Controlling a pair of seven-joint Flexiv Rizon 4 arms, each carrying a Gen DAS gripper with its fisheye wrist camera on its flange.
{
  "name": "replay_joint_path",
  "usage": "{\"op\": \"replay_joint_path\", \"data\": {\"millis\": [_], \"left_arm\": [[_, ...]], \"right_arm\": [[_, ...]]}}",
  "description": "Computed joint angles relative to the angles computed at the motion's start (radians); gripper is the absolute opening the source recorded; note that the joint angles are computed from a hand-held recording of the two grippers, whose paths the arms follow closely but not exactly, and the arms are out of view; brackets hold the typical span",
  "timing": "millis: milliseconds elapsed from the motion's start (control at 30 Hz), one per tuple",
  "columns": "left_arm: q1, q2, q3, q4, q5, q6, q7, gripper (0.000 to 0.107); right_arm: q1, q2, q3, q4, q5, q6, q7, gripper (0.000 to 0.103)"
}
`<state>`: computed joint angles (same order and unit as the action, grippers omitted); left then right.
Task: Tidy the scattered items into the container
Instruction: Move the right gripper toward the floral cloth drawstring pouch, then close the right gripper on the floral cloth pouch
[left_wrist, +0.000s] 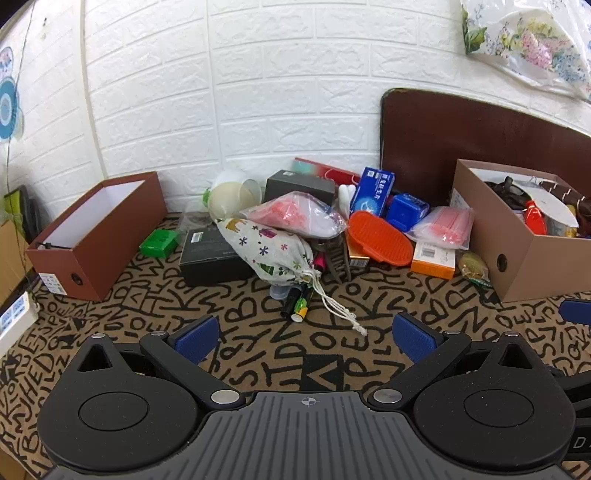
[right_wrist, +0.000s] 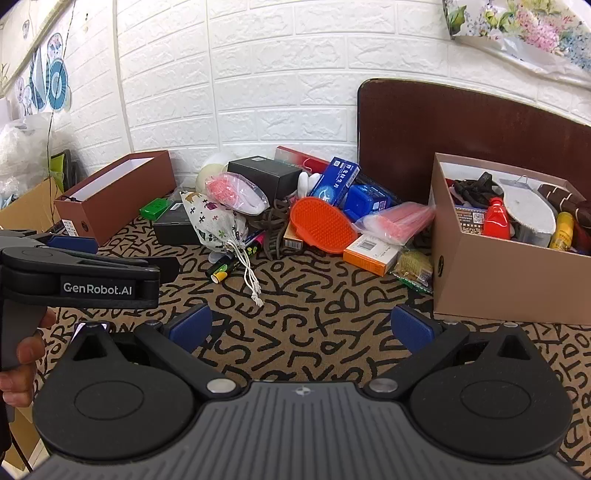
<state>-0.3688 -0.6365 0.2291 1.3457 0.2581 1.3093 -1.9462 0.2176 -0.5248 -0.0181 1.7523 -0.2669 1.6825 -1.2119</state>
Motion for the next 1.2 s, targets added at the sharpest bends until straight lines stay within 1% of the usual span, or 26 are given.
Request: {"op": "replay_joint_path", "data": {"millis": [200,467,600,700,767,867,933,1033,1133,1200], "left_arm": [[0.027,-0.028,-0.026,-0.033,-0.027,-0.026,0.034,0.103],[0.064,-0.079,-0.062,-0.093,-0.077,-0.068,0.087,0.103],[0.113,-0.118,-0.107,-0.132,-0.135,-0.071,0.141,0.103],[0.136,-0.158,-0.119,-0.187,-0.173,-0.082,0.171,0.103],[0.157,-0.193,-0.136,-0.236,-0.199,-0.094,0.208,0.103],[0.195,-0.248,-0.176,-0.315,-0.255,-0.123,0.267,0.097],[0.221,-0.285,-0.21,-0.369,-0.305,-0.157,0.303,0.092],[0.249,-0.346,-0.25,-0.453,-0.373,-0.194,0.341,0.088],[0.248,-0.419,-0.231,-0.574,-0.402,-0.268,0.334,0.087],[0.255,-0.456,-0.236,-0.633,-0.416,-0.296,0.331,0.087]], "right_arm": [[-0.043,-0.022,0.054,-0.035,0.001,-0.034,-0.015,0.103],[-0.099,-0.081,0.137,-0.13,0.014,-0.124,-0.065,0.103],[-0.147,-0.137,0.219,-0.218,0.042,-0.183,-0.131,0.103],[-0.16,-0.193,0.258,-0.304,0.066,-0.226,-0.189,0.103],[-0.18,-0.246,0.311,-0.382,0.093,-0.255,-0.244,0.103],[-0.203,-0.33,0.393,-0.518,0.135,-0.326,-0.323,0.103],[-0.199,-0.383,0.425,-0.605,0.155,-0.368,-0.37,0.103],[-0.18,-0.457,0.455,-0.73,0.173,-0.421,-0.447,0.102],[-0.156,-0.528,0.477,-0.861,0.191,-0.486,-0.514,0.101],[-0.141,-0.574,0.491,-0.95,0.209,-0.537,-0.551,0.099]]}}
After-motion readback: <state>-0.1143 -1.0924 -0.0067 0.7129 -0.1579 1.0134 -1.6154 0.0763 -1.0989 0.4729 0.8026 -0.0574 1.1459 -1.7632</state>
